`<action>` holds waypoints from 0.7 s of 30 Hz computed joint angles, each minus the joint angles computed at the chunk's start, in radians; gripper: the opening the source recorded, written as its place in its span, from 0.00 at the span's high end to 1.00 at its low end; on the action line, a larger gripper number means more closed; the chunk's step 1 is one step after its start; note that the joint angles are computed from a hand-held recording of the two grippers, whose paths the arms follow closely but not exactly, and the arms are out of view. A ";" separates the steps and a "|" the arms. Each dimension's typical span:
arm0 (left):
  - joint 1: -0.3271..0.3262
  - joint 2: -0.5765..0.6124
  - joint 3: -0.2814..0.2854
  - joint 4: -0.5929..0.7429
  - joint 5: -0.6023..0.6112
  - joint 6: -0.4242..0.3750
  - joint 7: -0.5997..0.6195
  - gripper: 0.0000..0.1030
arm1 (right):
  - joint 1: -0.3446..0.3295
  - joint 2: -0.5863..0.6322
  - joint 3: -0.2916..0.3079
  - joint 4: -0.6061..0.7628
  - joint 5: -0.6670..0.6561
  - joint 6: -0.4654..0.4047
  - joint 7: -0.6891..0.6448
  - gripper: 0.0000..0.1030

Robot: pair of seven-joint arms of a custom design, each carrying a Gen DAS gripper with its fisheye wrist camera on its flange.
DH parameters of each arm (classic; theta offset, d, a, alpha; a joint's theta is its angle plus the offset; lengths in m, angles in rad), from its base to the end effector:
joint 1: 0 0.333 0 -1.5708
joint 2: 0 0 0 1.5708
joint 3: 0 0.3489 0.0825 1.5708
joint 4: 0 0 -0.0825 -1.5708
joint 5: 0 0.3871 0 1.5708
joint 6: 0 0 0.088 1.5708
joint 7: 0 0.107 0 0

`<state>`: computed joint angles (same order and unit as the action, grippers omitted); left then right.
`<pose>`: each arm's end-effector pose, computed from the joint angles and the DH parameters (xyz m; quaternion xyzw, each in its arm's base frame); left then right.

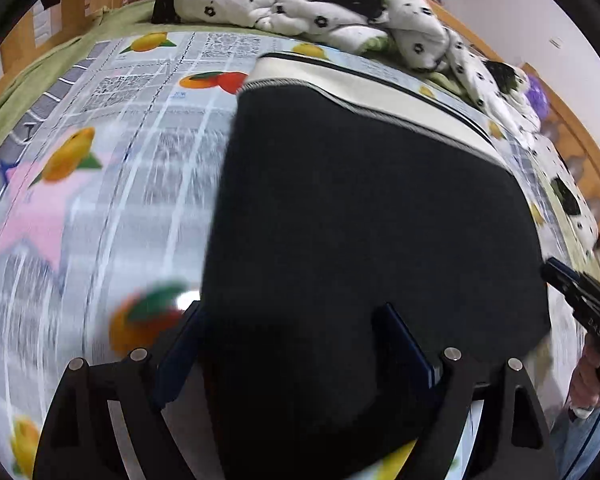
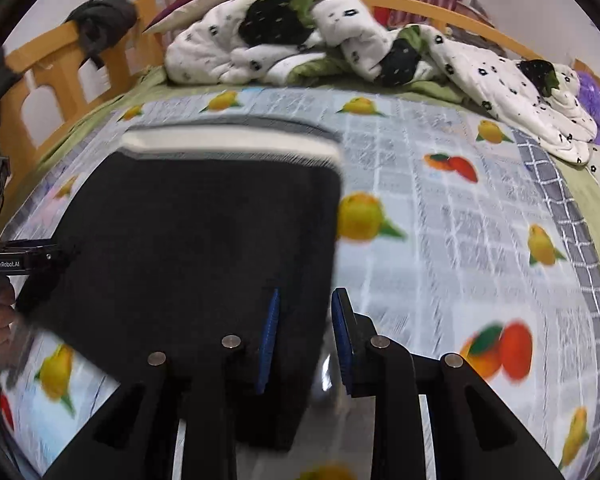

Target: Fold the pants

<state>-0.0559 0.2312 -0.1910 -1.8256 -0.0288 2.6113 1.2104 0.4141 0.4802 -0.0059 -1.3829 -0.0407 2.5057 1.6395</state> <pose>0.6539 -0.1531 0.5037 -0.7289 0.6260 -0.2583 0.1005 0.7001 0.3043 0.5389 -0.7816 0.5376 -0.1794 0.2604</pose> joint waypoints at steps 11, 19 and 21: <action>-0.044 -0.248 0.023 -0.325 0.253 0.054 -0.209 0.17 | 0.036 -0.138 0.018 -0.215 -0.040 0.053 0.096 0.74; -0.046 -0.266 0.022 -0.330 0.495 0.003 -0.388 0.38 | 0.045 -0.175 0.023 -0.268 -0.073 0.098 0.139 0.74; -0.046 -0.254 0.023 -0.314 0.507 0.005 -0.405 0.48 | 0.046 -0.172 0.020 -0.264 -0.087 0.096 0.147 0.74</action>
<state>-0.1016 -0.0223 -0.1677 -2.1393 0.4779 2.6168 0.8053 0.4605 0.3087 0.0137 -1.6469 -0.1279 2.6016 1.7868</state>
